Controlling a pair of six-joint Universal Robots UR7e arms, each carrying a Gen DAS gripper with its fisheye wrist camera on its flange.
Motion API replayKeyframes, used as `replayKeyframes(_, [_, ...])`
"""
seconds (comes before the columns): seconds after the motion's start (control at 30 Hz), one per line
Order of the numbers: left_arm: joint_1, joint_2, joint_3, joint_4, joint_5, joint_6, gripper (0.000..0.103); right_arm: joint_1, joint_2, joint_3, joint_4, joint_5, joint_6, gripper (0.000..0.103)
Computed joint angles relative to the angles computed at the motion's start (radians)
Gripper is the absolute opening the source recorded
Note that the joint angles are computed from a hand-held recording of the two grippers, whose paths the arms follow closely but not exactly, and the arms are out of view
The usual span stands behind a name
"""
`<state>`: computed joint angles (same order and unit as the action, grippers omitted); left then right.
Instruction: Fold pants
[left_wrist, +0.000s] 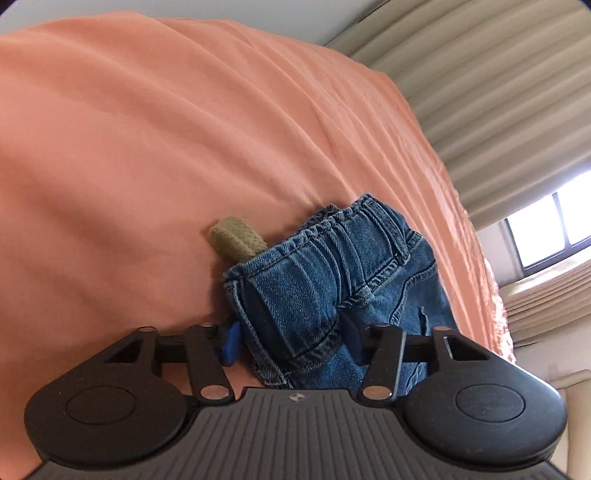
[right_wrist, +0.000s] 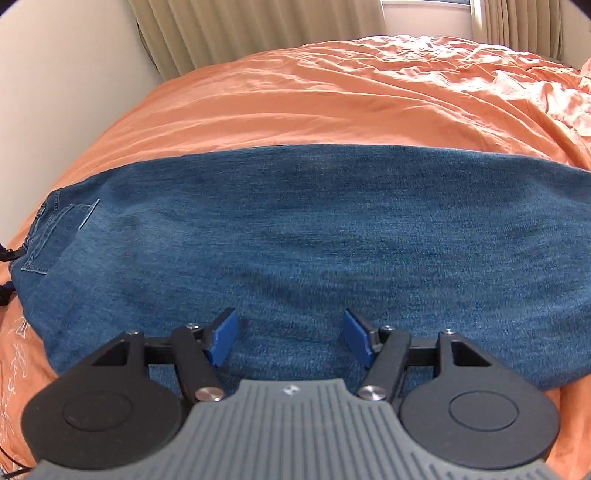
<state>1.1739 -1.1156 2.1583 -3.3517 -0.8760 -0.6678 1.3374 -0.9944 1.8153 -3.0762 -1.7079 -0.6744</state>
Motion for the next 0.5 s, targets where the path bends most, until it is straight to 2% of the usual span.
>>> replayKeyframes(0.03, [-0.009,0.004,-0.006,0.022,0.026,-0.004,0.046,0.003,0.007,-0.005,-0.006,-0.007,-0.007,0.060])
replayKeyframes(0.13, [-0.071,0.009,-0.034,0.124,0.144,0.014,0.036,0.007,0.013,-0.006,-0.018,-0.020,-0.027,0.060])
replayKeyframes(0.23, [-0.159,0.011,-0.058,0.235,0.287,0.051,0.032,0.004,0.009,-0.006,-0.020,-0.021,-0.037,0.060])
replayKeyframes(0.37, [-0.273,0.008,-0.105,0.337,0.415,0.178,0.030,0.000,0.002,-0.005,-0.031,-0.033,-0.014,0.060])
replayKeyframes(0.43, [-0.290,0.015,-0.140,0.395,0.456,0.234,0.030,-0.001,0.002,-0.010,-0.033,-0.042,0.005,0.059])
replayKeyframes(0.5, [-0.267,0.006,-0.169,0.527,0.474,0.183,0.029,-0.003,-0.002,-0.010,-0.032,-0.047,0.021,0.059])
